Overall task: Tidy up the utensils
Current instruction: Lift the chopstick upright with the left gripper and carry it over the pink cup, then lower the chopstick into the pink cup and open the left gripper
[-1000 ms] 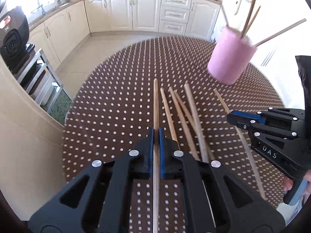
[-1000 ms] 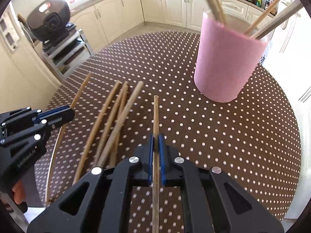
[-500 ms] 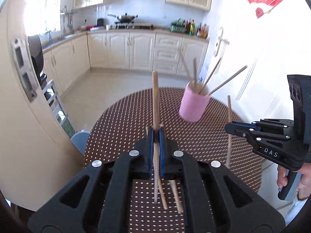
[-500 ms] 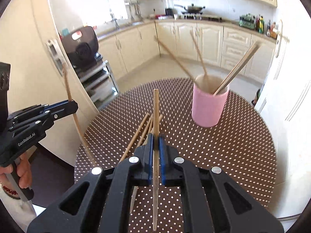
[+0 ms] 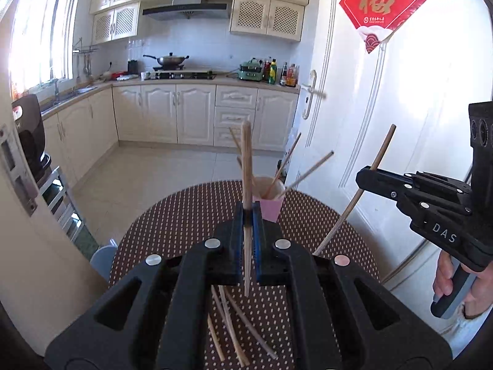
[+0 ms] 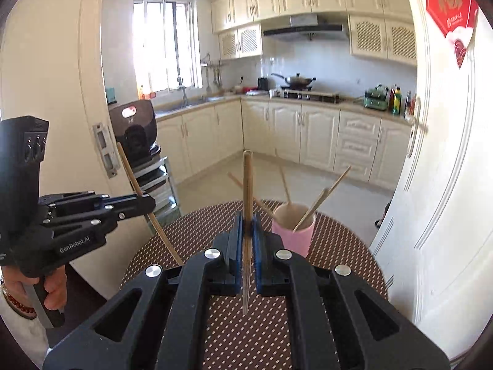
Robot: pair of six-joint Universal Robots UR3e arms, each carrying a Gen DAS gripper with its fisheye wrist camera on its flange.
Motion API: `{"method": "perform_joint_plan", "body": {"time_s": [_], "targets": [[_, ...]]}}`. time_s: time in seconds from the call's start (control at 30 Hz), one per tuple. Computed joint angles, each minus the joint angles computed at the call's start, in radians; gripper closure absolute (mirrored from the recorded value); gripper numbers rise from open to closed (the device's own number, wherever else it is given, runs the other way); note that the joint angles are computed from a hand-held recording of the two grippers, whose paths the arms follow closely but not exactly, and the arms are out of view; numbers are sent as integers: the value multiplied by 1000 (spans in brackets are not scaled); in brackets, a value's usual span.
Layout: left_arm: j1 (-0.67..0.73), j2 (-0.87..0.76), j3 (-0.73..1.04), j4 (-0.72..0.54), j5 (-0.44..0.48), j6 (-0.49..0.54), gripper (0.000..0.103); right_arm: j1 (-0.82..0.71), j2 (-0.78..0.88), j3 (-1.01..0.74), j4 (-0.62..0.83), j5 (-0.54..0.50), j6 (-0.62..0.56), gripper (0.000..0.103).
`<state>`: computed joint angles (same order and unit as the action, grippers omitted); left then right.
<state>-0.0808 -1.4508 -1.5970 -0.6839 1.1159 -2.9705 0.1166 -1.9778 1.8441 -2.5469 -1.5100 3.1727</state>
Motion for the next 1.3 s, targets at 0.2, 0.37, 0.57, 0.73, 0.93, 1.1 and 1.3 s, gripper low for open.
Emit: {"method": "perform_joint_plan", "body": {"time_s": [0.2, 0.37, 0.57, 0.73, 0.93, 1.1, 1.3], "targets": [[-108, -182, 210, 38, 95, -77, 97, -71, 46, -28, -107, 31, -1, 98], [-166, -327, 387, 57, 140, -136, 97, -141, 93, -62, -173, 94, 30, 98], [-200, -459, 556, 115, 187, -199, 97, -160, 161, -74, -319, 77, 49, 98], [-227, -584, 704, 144, 237, -254, 97, -188, 211, -65, -411, 71, 54, 98], [-258, -710, 829, 173, 259, -278, 97, -195, 247, -57, -467, 50, 37, 98], [-269, -772, 867, 169, 261, -267, 97, -212, 265, -40, -470, 64, 35, 98], [-275, -803, 866, 141, 246, -226, 97, -210, 273, -22, -465, 63, 30, 98]]}}
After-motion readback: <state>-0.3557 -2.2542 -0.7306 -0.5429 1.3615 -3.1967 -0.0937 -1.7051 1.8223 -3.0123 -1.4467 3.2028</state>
